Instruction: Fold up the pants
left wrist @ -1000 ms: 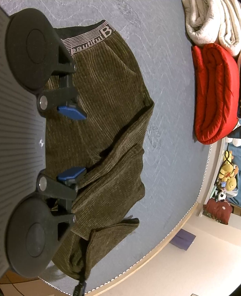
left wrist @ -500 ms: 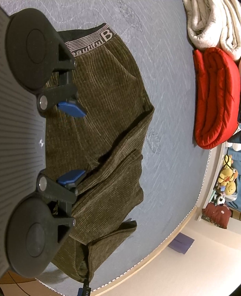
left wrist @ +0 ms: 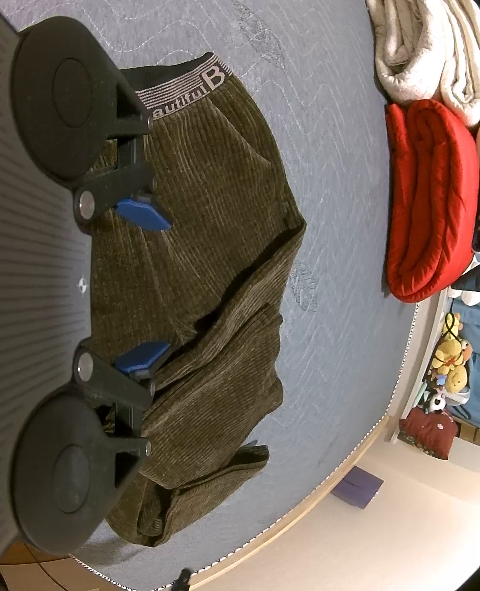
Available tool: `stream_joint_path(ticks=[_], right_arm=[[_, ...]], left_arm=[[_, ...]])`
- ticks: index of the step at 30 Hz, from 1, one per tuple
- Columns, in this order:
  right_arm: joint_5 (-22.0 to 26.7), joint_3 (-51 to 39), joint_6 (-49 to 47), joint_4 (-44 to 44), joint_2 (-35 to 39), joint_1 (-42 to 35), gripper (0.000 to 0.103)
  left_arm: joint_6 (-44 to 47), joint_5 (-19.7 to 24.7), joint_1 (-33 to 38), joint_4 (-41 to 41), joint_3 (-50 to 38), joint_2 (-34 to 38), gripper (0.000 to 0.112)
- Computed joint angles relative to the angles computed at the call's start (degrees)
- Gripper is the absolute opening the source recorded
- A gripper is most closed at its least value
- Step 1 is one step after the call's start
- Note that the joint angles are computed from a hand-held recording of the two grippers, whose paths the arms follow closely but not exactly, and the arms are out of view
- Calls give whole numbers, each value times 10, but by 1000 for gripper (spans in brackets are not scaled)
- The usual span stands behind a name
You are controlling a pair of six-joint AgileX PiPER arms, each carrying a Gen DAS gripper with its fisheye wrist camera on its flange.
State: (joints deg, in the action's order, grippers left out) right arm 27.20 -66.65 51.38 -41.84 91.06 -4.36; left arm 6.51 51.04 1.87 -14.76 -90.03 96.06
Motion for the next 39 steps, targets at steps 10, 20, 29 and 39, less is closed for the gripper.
stream_joint_path(ticks=[10, 20, 29, 39], right_arm=[[-131, 40, -164, -137, 52, 161, 69], [-65, 7, -193, -166, 84, 206, 10], [-153, 19, 262, -200, -59, -92, 8], [-30, 7, -36, 299, 43, -310, 8]], left_arm=[[-8, -4, -8, 9, 7, -2, 74], [-4, 1, -3, 3, 0, 1, 75], [-10, -15, -3, -5, 16, -15, 75], [129, 5, -58, -60, 54, -19, 75]])
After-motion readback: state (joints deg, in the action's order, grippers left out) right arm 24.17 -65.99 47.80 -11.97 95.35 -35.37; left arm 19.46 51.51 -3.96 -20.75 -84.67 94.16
